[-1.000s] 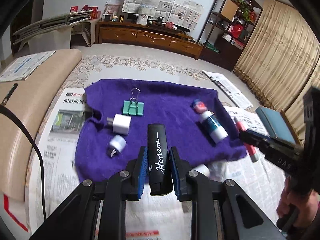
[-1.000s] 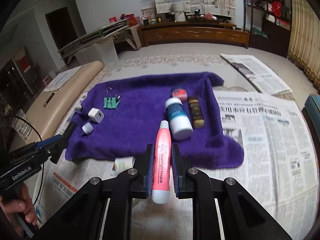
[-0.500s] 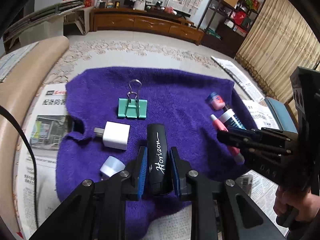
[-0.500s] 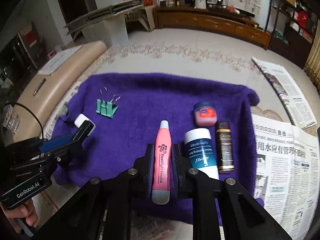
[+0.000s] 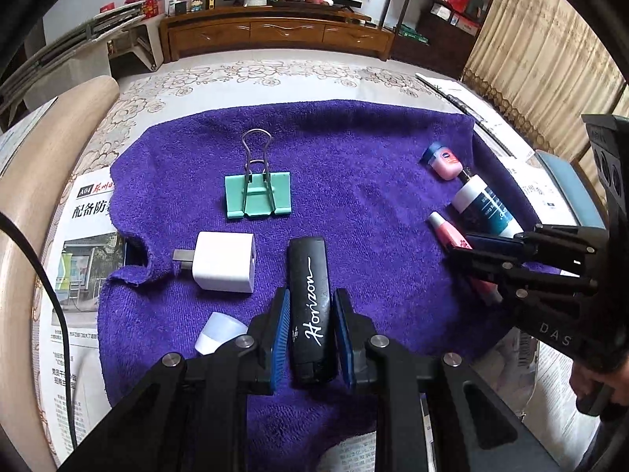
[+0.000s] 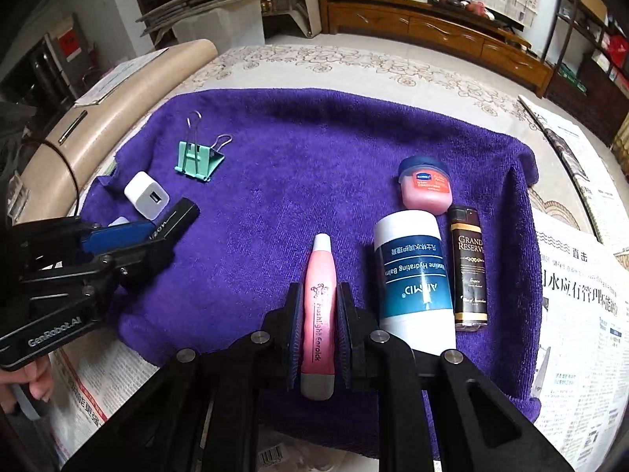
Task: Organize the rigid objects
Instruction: 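Carry the Horizon case and pink tube onto the towel and open both tools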
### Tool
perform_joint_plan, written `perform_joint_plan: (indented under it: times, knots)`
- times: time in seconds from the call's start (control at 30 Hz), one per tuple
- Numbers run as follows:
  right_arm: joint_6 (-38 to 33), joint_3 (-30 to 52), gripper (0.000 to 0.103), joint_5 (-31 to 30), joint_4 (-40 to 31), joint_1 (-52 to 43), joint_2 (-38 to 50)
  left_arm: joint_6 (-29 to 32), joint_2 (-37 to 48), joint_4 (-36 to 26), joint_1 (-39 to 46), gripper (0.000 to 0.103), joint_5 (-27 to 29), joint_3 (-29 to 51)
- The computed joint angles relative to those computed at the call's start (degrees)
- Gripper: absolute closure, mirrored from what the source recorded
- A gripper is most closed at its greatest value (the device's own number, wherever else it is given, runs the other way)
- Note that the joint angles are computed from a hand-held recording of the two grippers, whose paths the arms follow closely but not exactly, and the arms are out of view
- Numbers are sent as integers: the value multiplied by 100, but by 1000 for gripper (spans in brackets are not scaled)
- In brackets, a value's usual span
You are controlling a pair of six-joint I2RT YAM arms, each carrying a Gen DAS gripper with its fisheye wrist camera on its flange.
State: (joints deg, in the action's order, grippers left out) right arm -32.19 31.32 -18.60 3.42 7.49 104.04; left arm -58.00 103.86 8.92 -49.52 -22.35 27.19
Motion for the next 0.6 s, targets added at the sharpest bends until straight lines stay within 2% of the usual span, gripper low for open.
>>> perform_joint_plan:
  times: [0.17,0.33,0.4,0.47,0.57,0.6]
  knots:
    - [-226,6,86,-97,-35,-92,37,84,-24,-108,6,81,52,31]
    - [-634,180,85,-301,-371,-322,126,64,-99,-190,33,81,173,16]
    - [-798,253,82,-404,-583,-436,142,-27,-219,-227,14,81,201,-56]
    - [-853,314,76,-469,-845,-520,104,-229,-446,-291,-115,76,108,-175]
    - [-972,218,63,-549,-1012,-645,-96,-668,-875,-618,-463,45,-199,-294]
    - [-1035,133,56,-599,-1046,-708,-234,-832,-1009,-734,-613,29,-310,-311]
